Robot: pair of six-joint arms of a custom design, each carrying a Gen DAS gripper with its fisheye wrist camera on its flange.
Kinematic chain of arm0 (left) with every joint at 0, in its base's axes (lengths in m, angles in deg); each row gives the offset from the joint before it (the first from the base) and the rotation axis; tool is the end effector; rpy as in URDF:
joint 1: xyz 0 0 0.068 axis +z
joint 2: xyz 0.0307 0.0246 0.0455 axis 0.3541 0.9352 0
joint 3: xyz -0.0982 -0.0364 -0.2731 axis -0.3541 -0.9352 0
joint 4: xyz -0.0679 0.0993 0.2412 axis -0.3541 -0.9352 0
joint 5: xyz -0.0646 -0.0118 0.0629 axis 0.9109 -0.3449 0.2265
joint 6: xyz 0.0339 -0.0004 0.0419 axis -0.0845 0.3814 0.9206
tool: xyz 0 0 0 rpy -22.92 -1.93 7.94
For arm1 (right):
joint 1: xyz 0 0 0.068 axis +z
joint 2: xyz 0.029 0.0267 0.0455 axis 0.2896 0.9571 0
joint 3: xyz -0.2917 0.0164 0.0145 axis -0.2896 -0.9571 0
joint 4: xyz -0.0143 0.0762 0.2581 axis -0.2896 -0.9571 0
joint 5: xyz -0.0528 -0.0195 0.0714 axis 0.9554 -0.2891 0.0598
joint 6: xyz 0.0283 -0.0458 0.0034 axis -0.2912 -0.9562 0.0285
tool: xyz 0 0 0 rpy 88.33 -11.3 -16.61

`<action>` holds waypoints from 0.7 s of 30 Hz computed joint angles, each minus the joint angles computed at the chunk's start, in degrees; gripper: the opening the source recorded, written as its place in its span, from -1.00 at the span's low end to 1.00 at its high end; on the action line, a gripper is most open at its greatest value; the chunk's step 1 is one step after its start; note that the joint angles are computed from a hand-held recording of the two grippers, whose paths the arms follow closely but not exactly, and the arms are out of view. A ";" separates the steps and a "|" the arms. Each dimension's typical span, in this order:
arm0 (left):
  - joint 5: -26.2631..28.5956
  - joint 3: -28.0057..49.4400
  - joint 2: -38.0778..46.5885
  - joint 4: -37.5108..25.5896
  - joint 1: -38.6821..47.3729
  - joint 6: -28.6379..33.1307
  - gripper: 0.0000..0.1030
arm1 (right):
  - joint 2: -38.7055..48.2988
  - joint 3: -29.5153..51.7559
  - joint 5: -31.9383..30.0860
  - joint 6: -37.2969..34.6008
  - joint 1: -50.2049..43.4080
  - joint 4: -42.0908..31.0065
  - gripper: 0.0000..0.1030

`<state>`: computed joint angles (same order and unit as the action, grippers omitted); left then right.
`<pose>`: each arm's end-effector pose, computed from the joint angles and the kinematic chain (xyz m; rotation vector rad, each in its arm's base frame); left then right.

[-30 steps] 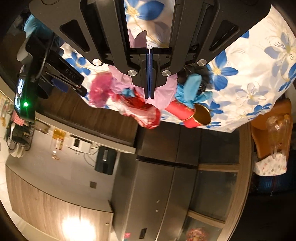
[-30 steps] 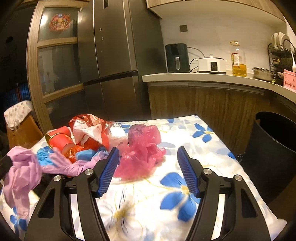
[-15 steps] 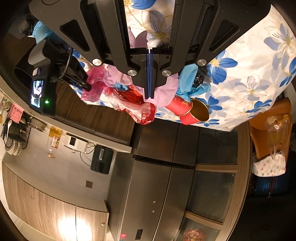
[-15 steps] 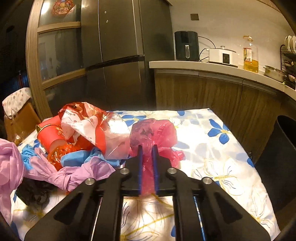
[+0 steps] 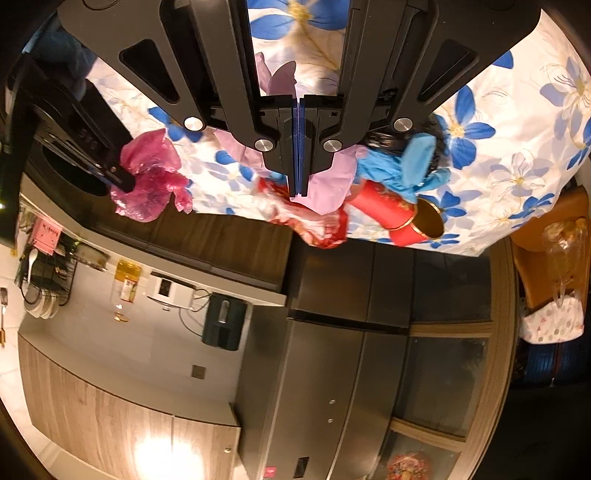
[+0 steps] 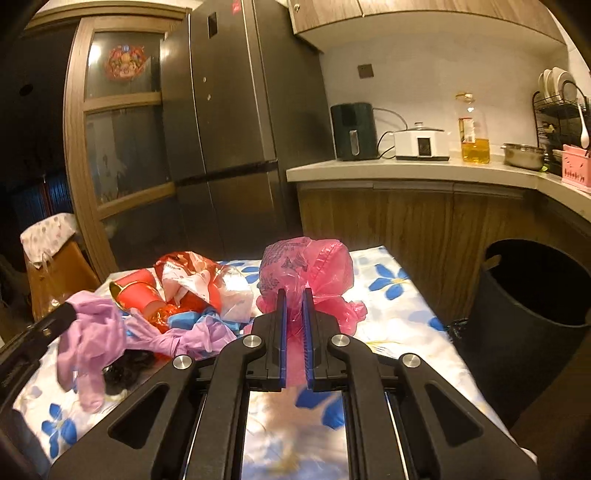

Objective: Collect trash
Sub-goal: 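Grasp the pink plastic bag with the right tool while the left tool grasps the lilac glove, then carry the pink bag and lilac glove with both tools over the black bin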

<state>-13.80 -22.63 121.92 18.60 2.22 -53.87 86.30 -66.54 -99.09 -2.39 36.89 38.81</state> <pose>0.1445 -0.0281 0.1453 -0.4446 1.8511 0.0715 0.2493 0.0981 0.1462 -0.3729 1.9174 0.4769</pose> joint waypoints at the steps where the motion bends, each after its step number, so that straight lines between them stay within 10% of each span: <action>1: -1.19 0.38 0.50 -0.06 -1.68 -0.25 -1.00 | -1.17 -0.74 -0.69 -0.28 -0.92 -0.22 -0.84; 21: -9.54 14.76 26.70 11.80 -22.07 0.33 -1.00 | -13.81 -6.73 -13.70 -3.70 -24.01 -3.20 -0.85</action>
<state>-23.34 -7.87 148.62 30.39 -19.86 -53.54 72.49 -73.26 -112.79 -6.09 12.88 35.61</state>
